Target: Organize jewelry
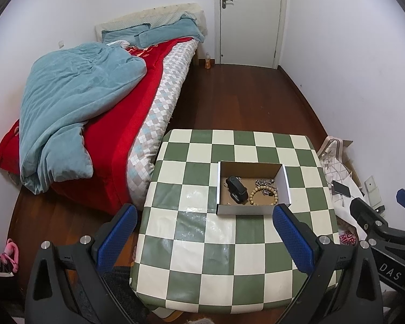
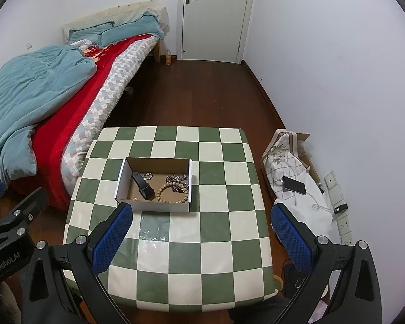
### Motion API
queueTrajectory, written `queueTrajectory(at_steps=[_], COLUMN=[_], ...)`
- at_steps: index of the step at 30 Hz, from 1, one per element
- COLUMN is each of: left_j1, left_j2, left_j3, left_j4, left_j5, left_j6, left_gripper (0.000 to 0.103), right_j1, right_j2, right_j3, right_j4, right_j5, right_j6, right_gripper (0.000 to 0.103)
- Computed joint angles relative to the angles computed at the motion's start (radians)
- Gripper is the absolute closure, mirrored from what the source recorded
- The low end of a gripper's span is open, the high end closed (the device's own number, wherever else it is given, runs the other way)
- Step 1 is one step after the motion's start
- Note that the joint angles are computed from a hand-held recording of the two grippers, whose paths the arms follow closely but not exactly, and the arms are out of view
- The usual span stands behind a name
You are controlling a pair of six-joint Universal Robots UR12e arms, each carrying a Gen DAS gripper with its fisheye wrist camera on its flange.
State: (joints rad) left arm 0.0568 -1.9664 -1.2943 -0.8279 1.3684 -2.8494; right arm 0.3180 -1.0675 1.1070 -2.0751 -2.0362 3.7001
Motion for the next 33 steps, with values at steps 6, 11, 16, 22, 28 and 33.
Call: queueTrajectory(at_steps=[6,11,16,22,28,33], left_j1=[0.002,0.002,0.002,0.002,0.003,0.003], left_j2=[0.0,0.001,0.002,0.003,0.009,0.009], left_j3=[-0.001,-0.001,-0.002,-0.002,-0.006,-0.007], left_j4=[-0.001,0.004,0.011,0.014,0.027,0.032], left_j5=[-0.005,-0.004,0.0,0.005,0.014,0.019], left_j6=[-0.001,-0.001,-0.005,-0.006,-0.01,-0.012], left_gripper=[0.0,0.0,0.0,0.0,0.0,0.0], right_j1=[0.002,0.002,0.001,0.001,0.002,0.004], right_j2=[0.0,-0.004,-0.007,-0.008,-0.009,-0.006], right_j3=[-0.001,0.004,0.006,0.003,0.002,-0.004], right_j4=[0.005,-0.002,-0.003,-0.005,-0.004,0.007], right_j5=[-0.003,-0.006,-0.005,-0.003,-0.002,-0.004], right_j6=[0.0,0.002,0.0,-0.008,-0.009,-0.004], right_gripper=[0.0,0.0,0.0,0.0,0.0,0.0])
